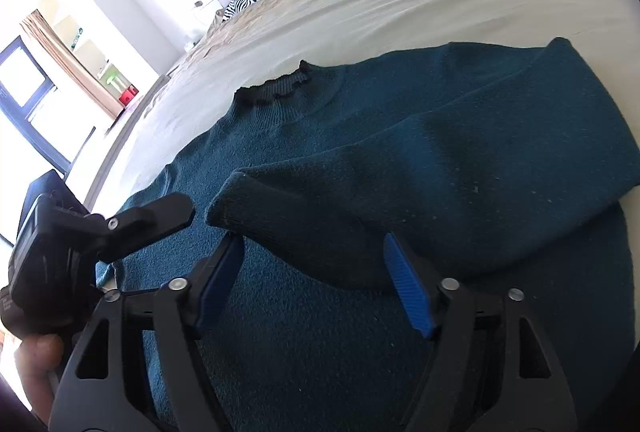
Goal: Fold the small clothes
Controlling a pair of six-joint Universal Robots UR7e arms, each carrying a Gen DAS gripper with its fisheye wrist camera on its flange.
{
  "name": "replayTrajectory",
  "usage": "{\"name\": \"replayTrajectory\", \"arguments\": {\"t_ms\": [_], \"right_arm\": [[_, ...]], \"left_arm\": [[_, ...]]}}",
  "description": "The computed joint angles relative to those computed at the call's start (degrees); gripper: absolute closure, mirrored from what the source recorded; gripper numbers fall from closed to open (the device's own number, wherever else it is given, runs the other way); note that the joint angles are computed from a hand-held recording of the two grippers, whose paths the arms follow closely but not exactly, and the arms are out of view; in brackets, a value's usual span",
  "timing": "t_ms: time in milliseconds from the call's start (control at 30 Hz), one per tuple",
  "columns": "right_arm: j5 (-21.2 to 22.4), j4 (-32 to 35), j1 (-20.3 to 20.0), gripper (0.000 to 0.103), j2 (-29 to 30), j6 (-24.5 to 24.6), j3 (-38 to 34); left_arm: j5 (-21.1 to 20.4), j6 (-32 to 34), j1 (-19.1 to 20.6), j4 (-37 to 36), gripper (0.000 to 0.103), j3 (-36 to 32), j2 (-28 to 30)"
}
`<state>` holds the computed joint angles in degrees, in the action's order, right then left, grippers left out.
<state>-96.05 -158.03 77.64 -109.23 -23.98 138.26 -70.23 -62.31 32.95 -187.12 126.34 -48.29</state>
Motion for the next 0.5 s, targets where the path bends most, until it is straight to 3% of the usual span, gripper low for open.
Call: {"name": "replayTrajectory", "arguments": {"t_ms": [133, 167, 233, 300, 333, 400, 500], "right_arm": [[7.87, 11.42, -7.91, 0.028, -7.88, 0.04, -0.7], [11.06, 14.19, -10.9, 0.028, -9.93, -0.03, -0.97], [16.49, 18.78, -16.26, 0.028, -12.82, -0.15, -1.97], [22.2, 22.09, -21.76, 0.028, -14.8, -0.2, -2.73], [24.94, 23.71, -24.44, 0.028, -15.65, -0.34, -3.16], [29.58, 26.78, -28.95, 0.028, -16.58, -0.31, -4.18], [35.65, 31.03, -34.48, 0.028, -17.4, -0.73, -5.53]], "left_arm": [[0.39, 1.97, 0.98, 6.04, 0.013, -4.63, 2.02], [0.79, 2.6, 1.07, 8.43, 0.02, -5.88, 2.25], [2.22, 2.83, 1.14, 14.31, 0.041, -8.12, 2.53], [3.66, 2.21, 1.0, 21.02, 0.081, -9.99, 2.08], [4.14, 1.97, 1.08, 23.0, 0.09, -10.53, 1.81], [4.64, 3.49, 1.0, 22.29, 0.094, -10.19, 0.82], [9.74, 6.29, -1.07, 23.58, 0.094, -9.75, -1.85]]}}
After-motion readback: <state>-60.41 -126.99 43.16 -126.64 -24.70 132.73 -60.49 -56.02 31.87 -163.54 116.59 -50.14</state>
